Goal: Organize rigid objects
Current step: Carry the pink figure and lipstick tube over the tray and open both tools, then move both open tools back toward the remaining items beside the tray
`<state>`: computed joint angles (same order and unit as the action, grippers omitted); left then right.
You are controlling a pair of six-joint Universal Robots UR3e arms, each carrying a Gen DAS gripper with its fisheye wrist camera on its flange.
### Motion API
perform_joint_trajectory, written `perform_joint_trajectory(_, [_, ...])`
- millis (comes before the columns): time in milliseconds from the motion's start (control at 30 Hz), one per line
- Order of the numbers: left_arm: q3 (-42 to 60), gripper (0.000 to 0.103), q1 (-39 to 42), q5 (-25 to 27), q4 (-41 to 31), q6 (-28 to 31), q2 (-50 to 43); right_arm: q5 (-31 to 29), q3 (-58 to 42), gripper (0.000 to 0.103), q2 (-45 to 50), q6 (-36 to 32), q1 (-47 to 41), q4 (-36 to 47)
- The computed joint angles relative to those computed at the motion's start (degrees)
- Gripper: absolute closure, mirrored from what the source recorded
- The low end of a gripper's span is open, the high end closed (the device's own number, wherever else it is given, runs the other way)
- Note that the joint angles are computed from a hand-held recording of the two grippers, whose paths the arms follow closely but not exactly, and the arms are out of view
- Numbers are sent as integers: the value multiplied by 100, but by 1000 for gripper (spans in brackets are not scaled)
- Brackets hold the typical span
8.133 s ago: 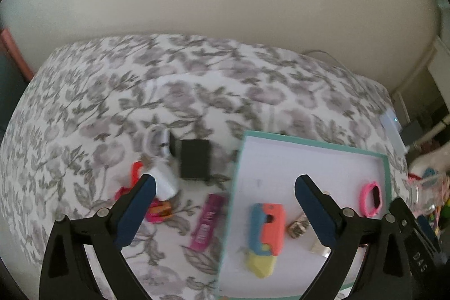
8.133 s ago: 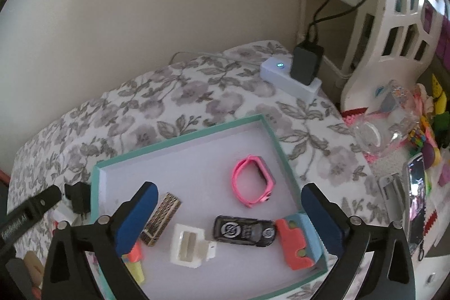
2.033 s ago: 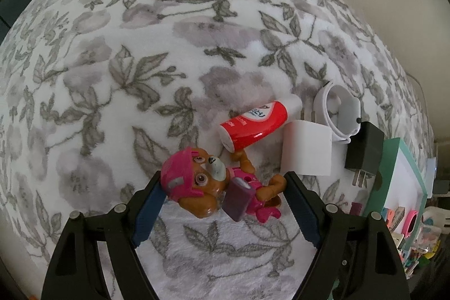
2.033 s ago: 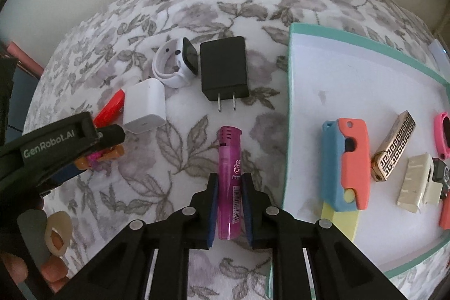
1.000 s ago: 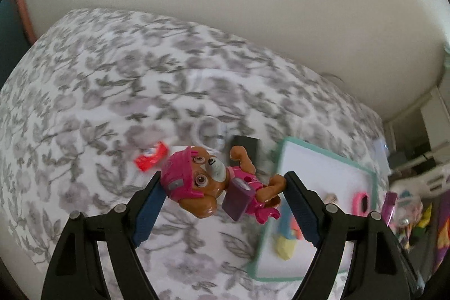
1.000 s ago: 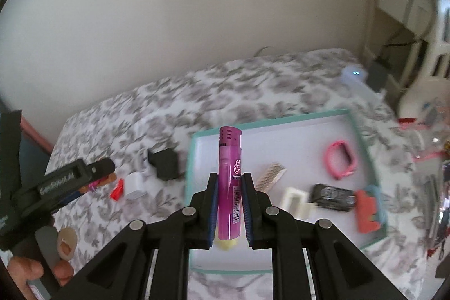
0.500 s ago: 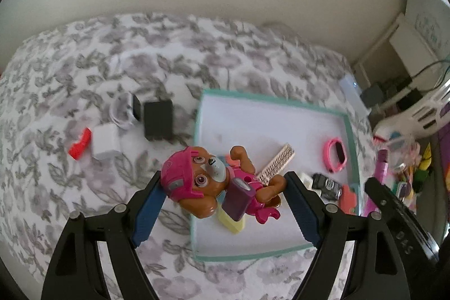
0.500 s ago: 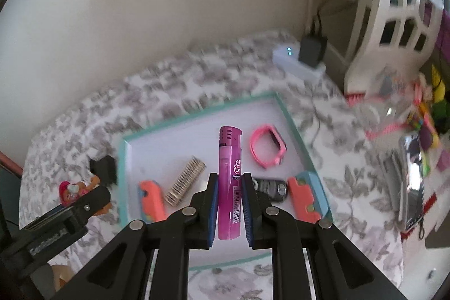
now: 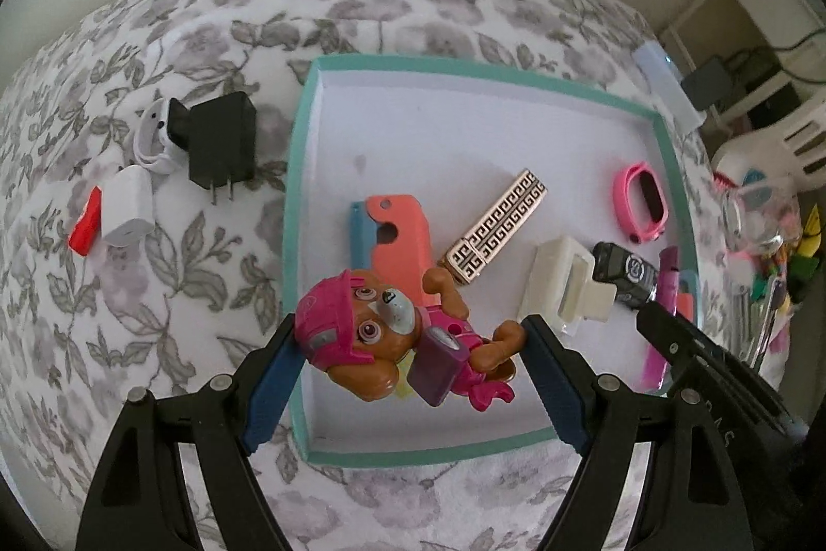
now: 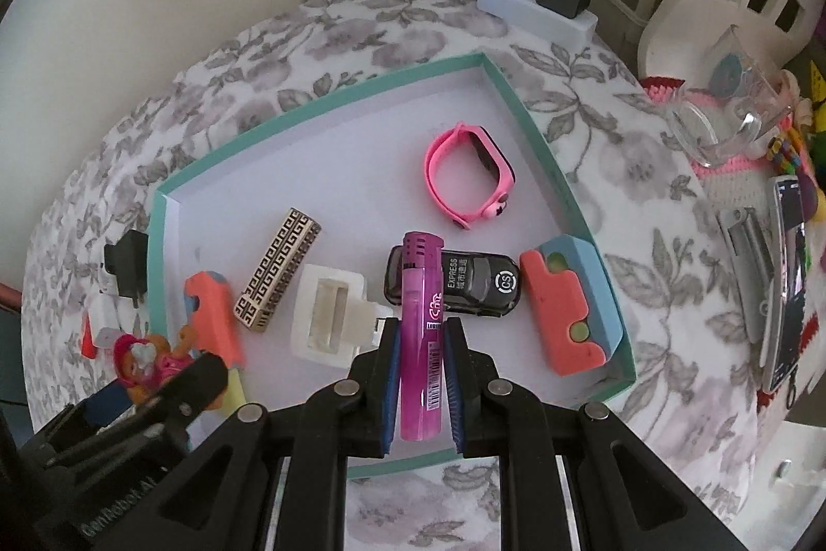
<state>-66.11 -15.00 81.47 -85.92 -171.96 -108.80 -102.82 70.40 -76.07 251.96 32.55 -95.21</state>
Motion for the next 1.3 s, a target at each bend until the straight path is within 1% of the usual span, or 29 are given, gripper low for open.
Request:
perform_joint_trajectory(200, [5, 19, -84, 37, -60, 21, -101, 134, -4, 85, 85, -118, -61, -37])
perform_joint_trajectory(433, [-7, 19, -187, 204, -14, -63, -201, 296, 82, 85, 137, -213, -129, -105])
perform_joint_trajectory(700, [100, 19, -200, 129, -74, -176, -355, 285, 34, 85, 168, -254, -151, -77])
perform_joint_trajectory(867, [145, 19, -122, 46, -146, -164, -356, 244, 34, 70, 116, -151, -165, 18])
perform_joint_trajectory(1133, [202, 18, 41, -40, -209, -74, -161, -69, -364, 70, 133, -77, -42, 287])
perform_joint_trajectory(1200, [241, 17, 91, -16, -190, -84, -124, -258, -594, 70, 161, -11, 32, 428])
perform_joint_trajectory(1233, [262, 14, 130, 19, -159, -113, -97, -322, -663, 70, 160, 12, 55, 478])
perform_joint_trajectory(1267, [259, 12, 171, 44, -104, -143, -64, -399, -759, 67, 180, 40, 88, 530])
perform_joint_trajectory(1300, [283, 12, 221, 52, -76, -163, -50, -497, -882, 65, 198, 74, 135, 602])
